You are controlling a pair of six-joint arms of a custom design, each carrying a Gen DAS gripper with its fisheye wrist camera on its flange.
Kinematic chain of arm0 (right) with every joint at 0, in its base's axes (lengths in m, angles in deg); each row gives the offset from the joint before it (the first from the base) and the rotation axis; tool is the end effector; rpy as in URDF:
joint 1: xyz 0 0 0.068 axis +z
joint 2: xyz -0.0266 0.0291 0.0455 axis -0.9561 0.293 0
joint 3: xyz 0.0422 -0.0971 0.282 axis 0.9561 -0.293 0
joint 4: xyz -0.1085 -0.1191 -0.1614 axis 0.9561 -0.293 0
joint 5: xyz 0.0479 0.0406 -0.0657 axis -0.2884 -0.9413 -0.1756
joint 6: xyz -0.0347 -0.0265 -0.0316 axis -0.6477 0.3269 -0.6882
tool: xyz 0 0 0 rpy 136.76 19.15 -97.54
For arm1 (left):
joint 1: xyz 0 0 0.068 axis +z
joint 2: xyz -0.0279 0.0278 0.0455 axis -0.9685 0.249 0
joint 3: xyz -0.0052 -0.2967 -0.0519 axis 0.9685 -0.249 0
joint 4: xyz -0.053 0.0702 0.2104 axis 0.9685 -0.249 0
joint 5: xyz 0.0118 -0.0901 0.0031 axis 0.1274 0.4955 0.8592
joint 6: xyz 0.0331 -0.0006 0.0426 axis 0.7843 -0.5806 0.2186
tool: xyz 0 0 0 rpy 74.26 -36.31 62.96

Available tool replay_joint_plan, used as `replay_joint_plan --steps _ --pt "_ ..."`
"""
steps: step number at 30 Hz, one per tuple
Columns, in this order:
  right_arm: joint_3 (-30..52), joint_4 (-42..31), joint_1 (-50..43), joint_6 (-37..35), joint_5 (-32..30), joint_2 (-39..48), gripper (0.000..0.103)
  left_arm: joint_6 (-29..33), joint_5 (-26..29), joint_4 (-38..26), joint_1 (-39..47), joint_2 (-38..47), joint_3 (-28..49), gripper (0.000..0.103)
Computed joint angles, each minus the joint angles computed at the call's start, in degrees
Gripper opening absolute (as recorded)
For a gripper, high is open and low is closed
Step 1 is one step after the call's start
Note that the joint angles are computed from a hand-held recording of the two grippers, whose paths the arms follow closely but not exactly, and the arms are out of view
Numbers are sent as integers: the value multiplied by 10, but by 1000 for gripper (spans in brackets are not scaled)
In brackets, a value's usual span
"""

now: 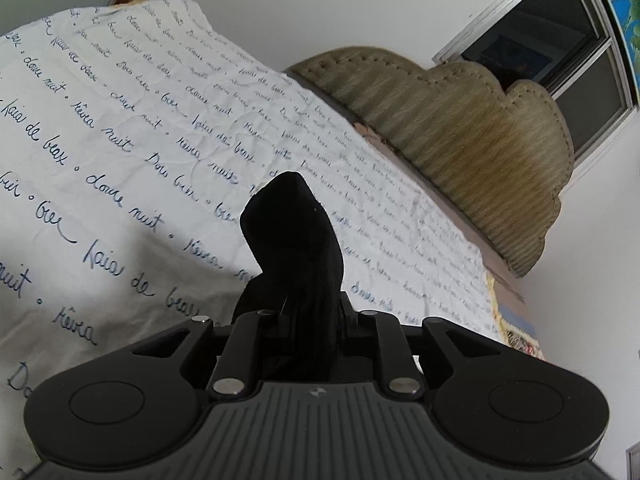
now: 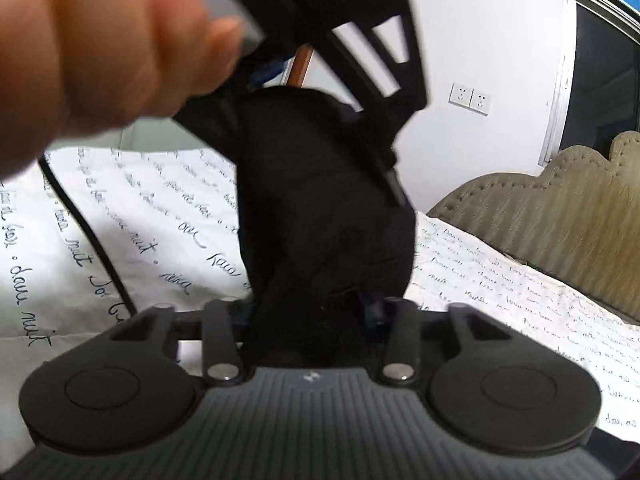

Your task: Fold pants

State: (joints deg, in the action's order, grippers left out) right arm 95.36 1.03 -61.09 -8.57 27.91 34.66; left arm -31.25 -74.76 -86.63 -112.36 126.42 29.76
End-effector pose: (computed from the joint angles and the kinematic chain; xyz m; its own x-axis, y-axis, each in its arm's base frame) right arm 0.2778 0.0695 0.1516 -0.1086 -0.3788 -0.9191 -0.5576 0.7886 -0.2591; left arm 0.3582 -0.2600 0.2366 -0.6444 -0.5326 -0.5488 -0.1025 0.7713 -0.6282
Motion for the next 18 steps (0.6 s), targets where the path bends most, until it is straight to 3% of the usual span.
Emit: replay_joint_plan --steps 5,9,14,18 --pt "8 -51 -76 22 -87 -43 18 0 -34 -33 -31 20 64 17" --pt "16 -82 -143 49 -152 -69 16 13 -48 -77 -61 58 155 17" --pt "40 -124 -260 87 -253 -80 16 38 -50 -165 -96 145 331 17" --pt "60 -141 -338 107 -314 -63 16 56 -37 -273 -118 249 534 18"
